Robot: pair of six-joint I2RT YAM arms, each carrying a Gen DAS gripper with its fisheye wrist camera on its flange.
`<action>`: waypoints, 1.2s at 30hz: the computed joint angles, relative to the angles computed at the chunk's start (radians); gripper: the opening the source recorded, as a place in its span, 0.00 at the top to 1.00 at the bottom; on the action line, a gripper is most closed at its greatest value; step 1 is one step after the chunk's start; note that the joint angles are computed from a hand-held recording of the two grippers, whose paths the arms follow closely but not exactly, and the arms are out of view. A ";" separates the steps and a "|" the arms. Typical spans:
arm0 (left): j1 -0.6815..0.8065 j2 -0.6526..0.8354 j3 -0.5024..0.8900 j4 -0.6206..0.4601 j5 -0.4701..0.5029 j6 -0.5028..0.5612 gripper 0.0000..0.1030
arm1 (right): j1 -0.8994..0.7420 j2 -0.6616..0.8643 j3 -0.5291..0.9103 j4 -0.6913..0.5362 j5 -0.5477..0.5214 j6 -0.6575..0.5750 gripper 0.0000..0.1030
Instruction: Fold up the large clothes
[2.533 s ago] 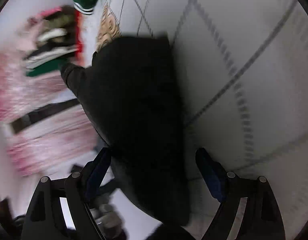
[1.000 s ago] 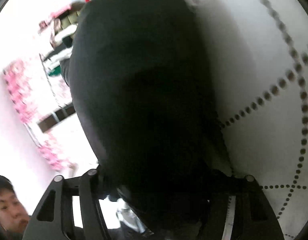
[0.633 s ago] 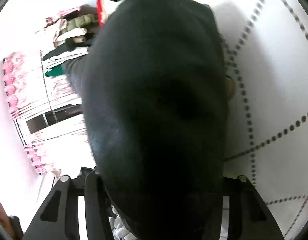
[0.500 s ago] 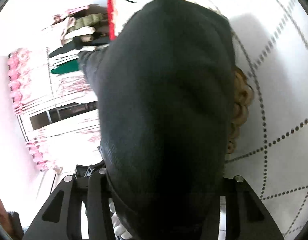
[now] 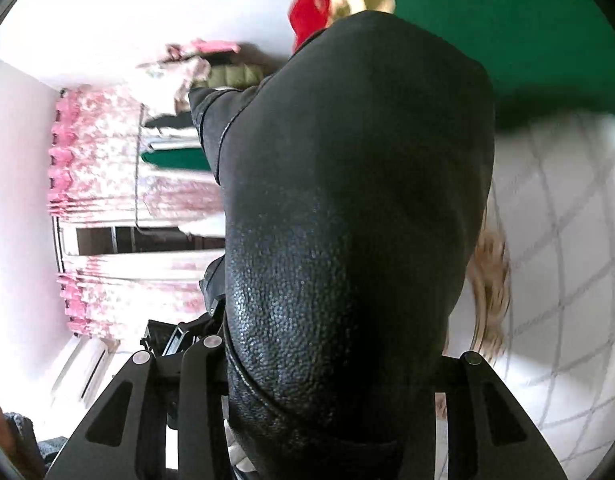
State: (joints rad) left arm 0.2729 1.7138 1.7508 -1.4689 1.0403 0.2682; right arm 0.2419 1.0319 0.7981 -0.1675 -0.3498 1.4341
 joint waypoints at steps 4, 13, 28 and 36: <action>-0.261 -0.048 -0.068 0.426 -0.010 -0.434 0.81 | -0.331 0.034 0.143 -0.160 -0.230 -0.197 0.57; -0.686 0.155 -0.136 1.114 -0.188 -0.902 0.81 | -0.881 0.474 0.507 -0.397 -0.602 -0.710 0.57; -0.793 0.431 0.157 0.639 -0.327 -0.469 0.52 | -0.939 0.795 0.799 -0.753 -0.397 -0.956 0.32; -0.805 0.306 0.262 0.380 -0.656 -0.186 0.00 | -0.700 0.811 1.128 -1.139 0.185 -0.855 0.06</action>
State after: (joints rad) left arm -0.5320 2.0200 2.0124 -1.0893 0.3838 0.0824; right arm -0.4582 1.8429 1.9265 -1.3069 -0.1648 0.5794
